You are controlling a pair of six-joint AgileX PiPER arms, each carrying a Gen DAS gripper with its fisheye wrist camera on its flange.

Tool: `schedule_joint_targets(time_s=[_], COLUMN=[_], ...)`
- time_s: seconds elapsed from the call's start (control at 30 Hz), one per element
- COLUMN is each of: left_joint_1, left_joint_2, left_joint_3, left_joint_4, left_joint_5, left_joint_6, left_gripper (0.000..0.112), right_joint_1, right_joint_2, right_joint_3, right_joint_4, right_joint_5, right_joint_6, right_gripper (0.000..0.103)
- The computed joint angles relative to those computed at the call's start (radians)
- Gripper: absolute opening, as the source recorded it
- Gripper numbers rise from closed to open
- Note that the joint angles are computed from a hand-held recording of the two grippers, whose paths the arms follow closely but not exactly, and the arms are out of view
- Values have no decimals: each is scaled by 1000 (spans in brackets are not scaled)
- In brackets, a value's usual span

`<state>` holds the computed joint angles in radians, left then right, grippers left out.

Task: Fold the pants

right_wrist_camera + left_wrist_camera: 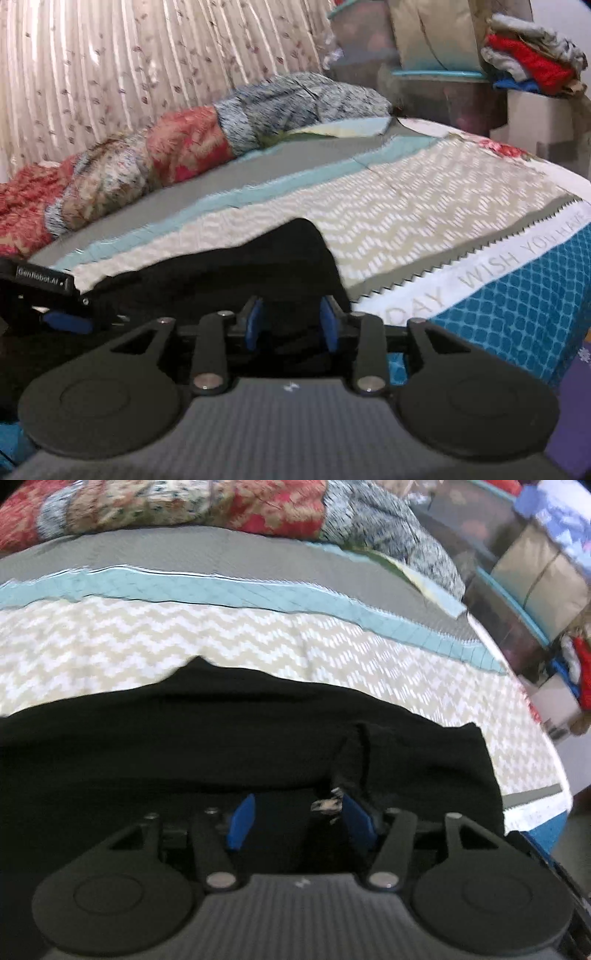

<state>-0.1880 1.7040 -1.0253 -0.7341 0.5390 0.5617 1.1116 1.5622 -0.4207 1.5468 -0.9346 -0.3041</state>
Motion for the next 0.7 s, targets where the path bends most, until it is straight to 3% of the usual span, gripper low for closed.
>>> schedule_joint_targets(time_s=[0.17,0.37,0.47,0.6,0.7], left_joint_1=[203,538,756,1004,1102], left_joint_2=[-124,-274,-317,-280,-182], left_joint_3=[127,260,287,266,207], left_joint_4=[-119,-187,-220,-251,-267], left_joint_5=[77,197,291,377,406], left_joint_6=[212,473,584,649,616], left_gripper=[58,62,77,92,95], right_joint_1=[24,11,6,-15,-38], right_joint_2=[34,112,147,214,281], right_joint_3=[-74,-235,-320,-446,-572], right_joint_4=[-74,-107,-115,-125,-92], right_joint_5=[50,155,218,338,461], right_joint_6=[-30,-151,-209,-257,-335], right_gripper=[38,38,38,38,34])
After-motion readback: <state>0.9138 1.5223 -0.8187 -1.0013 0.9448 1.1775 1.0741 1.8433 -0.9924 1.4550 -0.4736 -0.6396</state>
